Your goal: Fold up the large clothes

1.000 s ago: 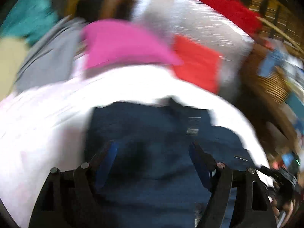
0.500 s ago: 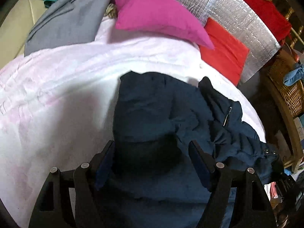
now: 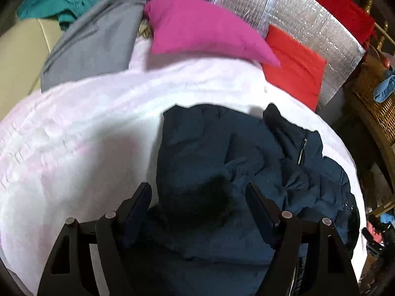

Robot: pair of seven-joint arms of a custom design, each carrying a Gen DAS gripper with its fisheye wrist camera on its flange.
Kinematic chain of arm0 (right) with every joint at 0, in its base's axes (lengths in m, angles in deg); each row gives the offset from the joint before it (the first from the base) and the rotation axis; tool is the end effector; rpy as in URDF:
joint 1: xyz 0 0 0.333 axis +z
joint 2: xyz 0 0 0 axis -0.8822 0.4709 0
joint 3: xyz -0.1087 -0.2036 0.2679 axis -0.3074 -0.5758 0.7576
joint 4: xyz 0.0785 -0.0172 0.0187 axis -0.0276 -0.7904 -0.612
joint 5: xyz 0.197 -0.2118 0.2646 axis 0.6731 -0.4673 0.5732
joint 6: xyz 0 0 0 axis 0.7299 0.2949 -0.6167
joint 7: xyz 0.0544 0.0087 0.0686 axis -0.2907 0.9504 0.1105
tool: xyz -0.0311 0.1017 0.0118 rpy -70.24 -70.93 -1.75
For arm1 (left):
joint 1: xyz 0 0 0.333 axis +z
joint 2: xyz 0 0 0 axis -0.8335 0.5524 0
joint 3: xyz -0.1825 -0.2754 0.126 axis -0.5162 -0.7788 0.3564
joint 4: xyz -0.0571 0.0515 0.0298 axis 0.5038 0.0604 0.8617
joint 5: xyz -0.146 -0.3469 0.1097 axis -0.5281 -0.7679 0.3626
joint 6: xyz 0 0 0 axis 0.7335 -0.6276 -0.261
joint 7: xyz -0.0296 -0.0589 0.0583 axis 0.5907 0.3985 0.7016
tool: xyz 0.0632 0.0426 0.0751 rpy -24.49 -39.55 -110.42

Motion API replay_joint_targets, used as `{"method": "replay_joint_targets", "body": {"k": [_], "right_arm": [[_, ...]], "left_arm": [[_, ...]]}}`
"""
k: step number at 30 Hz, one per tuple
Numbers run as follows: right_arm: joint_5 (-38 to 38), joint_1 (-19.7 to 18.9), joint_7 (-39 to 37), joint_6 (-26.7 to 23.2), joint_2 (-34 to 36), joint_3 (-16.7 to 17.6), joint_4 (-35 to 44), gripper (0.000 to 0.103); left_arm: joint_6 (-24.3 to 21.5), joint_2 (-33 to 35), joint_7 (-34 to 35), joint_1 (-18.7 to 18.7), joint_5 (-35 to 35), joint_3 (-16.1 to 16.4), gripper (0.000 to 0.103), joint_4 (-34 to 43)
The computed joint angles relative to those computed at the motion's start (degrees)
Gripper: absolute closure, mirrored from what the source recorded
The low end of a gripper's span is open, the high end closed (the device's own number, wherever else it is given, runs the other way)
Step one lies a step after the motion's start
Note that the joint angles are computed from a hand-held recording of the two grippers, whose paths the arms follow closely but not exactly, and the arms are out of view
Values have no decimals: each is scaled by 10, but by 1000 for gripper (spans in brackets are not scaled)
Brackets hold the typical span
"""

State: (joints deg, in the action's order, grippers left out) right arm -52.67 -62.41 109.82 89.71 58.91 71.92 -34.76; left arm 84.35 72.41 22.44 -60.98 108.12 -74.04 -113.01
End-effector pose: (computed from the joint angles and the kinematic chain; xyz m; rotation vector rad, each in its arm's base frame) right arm 0.7036 0.0133 0.5216 -1.4486 1.9930 -0.0859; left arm 0.5996 -0.1309 0.5414 -2.3338 1.2657 -0.7806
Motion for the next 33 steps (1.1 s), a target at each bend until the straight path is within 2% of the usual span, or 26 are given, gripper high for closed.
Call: {"method": "replay_joint_targets", "body": {"k": [2,5,9,11,13,14,16,17,20,25,27,30,32,33], "right_arm": [[-12,-4,12,4,-1,-12,2,35],[-6,-12,35,-16,10,-12,20,35],[17,-29,28,-86,49,4,68,35],[8,-24,21,-117,63,8,83,35],[-28,-6,22,-111,61,0,81,36],[-41,-2,14,-106,57,-2,76,48],[-78,12,7,-90,46,-9,65,60],[-97,19,8,-83,42,-13,60,62],[-123,25,13,-79,42,-18,53,63],[-161,34,35,-93,46,-22,64,57],[-148,28,42,-87,35,-20,58,57],[-102,13,16,-36,5,-7,26,57],[-32,-5,-37,10,-20,14,-3,57],[19,-17,-75,13,-24,29,-6,57]], "left_arm": [[-11,5,-17,-1,12,2,24,6],[-46,27,13,1,-20,0,24,25],[-71,51,56,-4,-56,-1,24,43],[-68,48,58,-7,-58,2,24,41],[-61,46,58,-8,-60,4,24,39],[-59,45,58,-10,-54,5,25,39],[-60,44,66,-14,-44,4,25,41],[-64,44,68,-16,-39,4,25,44],[-98,59,80,-22,-34,1,24,62],[-108,55,82,-25,-43,4,24,64],[-101,41,60,-30,-14,7,24,56],[-68,6,-26,-39,101,11,24,34],[-32,-13,-80,-35,171,7,24,19],[-14,-15,-82,-32,178,2,24,17]]}}
